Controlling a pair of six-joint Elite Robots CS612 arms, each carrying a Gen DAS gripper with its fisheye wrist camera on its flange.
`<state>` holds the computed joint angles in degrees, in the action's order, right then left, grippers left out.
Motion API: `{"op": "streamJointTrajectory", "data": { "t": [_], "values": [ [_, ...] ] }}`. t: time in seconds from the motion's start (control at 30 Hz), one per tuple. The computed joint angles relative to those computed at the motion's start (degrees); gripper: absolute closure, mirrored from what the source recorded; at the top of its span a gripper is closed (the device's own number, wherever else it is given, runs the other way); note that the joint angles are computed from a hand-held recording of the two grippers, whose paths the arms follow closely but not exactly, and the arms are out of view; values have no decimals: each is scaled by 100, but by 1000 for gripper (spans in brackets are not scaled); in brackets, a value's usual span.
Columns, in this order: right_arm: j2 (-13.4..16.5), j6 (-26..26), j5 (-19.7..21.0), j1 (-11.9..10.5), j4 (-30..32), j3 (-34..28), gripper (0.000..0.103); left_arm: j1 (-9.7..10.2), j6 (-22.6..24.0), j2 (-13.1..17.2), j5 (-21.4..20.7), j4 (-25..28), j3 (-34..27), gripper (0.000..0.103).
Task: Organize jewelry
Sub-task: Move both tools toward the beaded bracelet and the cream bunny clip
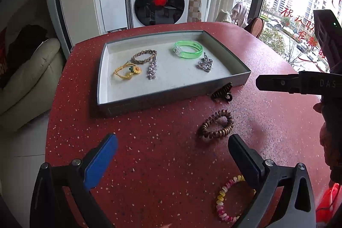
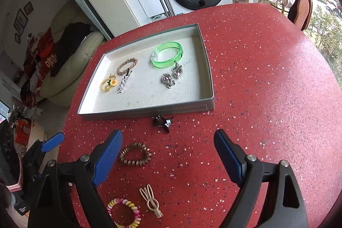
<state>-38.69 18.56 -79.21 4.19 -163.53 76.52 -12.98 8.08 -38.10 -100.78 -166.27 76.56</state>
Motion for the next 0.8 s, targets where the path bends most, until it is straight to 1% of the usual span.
{"op": "streamJointTrajectory", "data": {
  "t": [0.13,0.23,0.33,0.47,0.6,0.7,0.77,0.8],
  "values": [
    [-27,37,28,0,64,137,14,-12,37,-81,-137,142,229,0],
    [-47,44,44,3,117,236,14,-28,153,-132,-245,243,379,0],
    [-80,-58,6,29,193,348,14,-70,321,-178,-162,184,539,0],
    [-166,-340,-61,70,230,559,14,-85,369,-205,-139,186,624,0],
    [-285,-855,-81,103,205,807,14,-89,408,-197,-72,239,630,0],
    [-350,-1195,-54,116,133,959,20,-110,493,-184,-9,394,598,0],
    [-369,-1364,-1,125,93,1024,31,-139,575,-182,83,340,622,0],
    [-373,-1445,30,132,74,1046,33,-154,638,-189,130,272,652,0]
  ]
}}
